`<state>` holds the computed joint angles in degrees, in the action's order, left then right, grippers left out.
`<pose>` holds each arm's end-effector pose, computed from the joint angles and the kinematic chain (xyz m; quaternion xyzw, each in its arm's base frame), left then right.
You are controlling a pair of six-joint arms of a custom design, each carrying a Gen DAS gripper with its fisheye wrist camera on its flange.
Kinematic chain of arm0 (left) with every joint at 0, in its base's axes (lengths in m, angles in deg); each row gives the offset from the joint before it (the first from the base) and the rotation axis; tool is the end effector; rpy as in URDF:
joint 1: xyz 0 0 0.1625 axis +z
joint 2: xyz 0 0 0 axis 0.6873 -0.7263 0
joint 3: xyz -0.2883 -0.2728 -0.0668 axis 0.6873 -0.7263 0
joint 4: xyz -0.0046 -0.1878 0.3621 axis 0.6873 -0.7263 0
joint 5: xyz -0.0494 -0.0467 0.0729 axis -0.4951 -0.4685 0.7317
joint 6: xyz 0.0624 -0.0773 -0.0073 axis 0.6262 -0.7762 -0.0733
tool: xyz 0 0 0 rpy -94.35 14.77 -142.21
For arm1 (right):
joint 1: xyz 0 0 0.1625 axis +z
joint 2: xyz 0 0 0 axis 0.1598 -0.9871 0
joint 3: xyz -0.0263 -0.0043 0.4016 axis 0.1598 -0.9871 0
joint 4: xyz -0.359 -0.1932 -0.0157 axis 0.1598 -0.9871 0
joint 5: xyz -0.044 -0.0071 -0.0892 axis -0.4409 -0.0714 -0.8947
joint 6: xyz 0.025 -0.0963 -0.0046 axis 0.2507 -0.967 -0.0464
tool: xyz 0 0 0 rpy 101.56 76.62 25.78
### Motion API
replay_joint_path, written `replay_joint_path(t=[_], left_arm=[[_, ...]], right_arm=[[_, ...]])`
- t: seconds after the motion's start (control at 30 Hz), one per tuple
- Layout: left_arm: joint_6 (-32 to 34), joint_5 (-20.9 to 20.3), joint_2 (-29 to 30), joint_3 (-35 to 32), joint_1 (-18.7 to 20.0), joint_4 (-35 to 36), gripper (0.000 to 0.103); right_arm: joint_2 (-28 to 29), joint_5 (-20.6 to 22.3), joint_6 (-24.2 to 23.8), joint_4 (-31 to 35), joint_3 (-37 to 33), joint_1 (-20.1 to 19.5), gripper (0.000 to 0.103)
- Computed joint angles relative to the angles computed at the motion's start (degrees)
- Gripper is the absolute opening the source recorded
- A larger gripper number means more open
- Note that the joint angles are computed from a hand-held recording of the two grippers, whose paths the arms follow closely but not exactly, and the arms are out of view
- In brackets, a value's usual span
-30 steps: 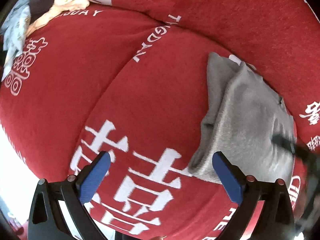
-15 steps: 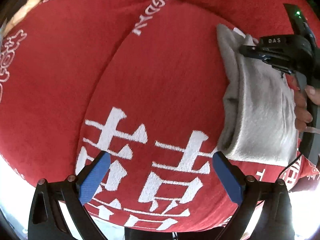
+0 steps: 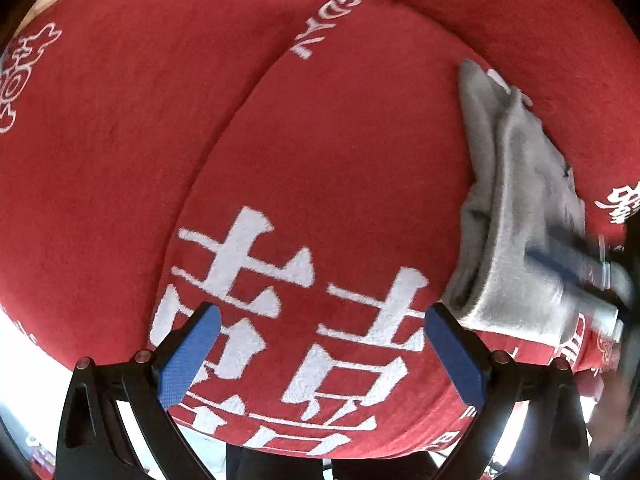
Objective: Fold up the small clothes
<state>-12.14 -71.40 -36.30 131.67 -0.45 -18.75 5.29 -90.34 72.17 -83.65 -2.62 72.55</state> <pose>-0.4406 -0.6217 0.0441 0.0854 0.9577 0.1118 0.2509 0.0390 -0.5842 0.4619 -0.2630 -0.9512 0.1574 0.0362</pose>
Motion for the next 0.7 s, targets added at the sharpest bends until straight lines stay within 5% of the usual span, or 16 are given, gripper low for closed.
replay_joint_path(t=[0.13, 0.3, 0.43, 0.57, 0.7], left_arm=[[1.2, -0.6, -0.9, 1.3, 0.3, -1.3, 0.102], [1.9, -0.1, -1.6, 2.0, -0.6, -2.6, 0.102], [1.9, 0.5, -2.0, 2.0, -0.7, -2.1, 0.102], [0.8, 0.7, -3.3, 3.6, -0.8, -3.7, 0.102], [0.4, 0.7, -4.0, 4.3, -0.8, -3.5, 0.102]], right_arm=[[-7.8, 9.5, 12.0, -7.5, 13.8, -4.7, 0.046], [-12.9, 17.9, 24.3, -26.0, 27.9, -10.4, 0.046], [-14.2, 21.6, 28.0, -30.5, 31.5, -11.5, 0.046], [-15.4, 18.3, 26.6, -27.7, 31.8, -10.4, 0.046], [-14.9, 21.6, 31.6, -41.7, 36.9, -12.8, 0.046]])
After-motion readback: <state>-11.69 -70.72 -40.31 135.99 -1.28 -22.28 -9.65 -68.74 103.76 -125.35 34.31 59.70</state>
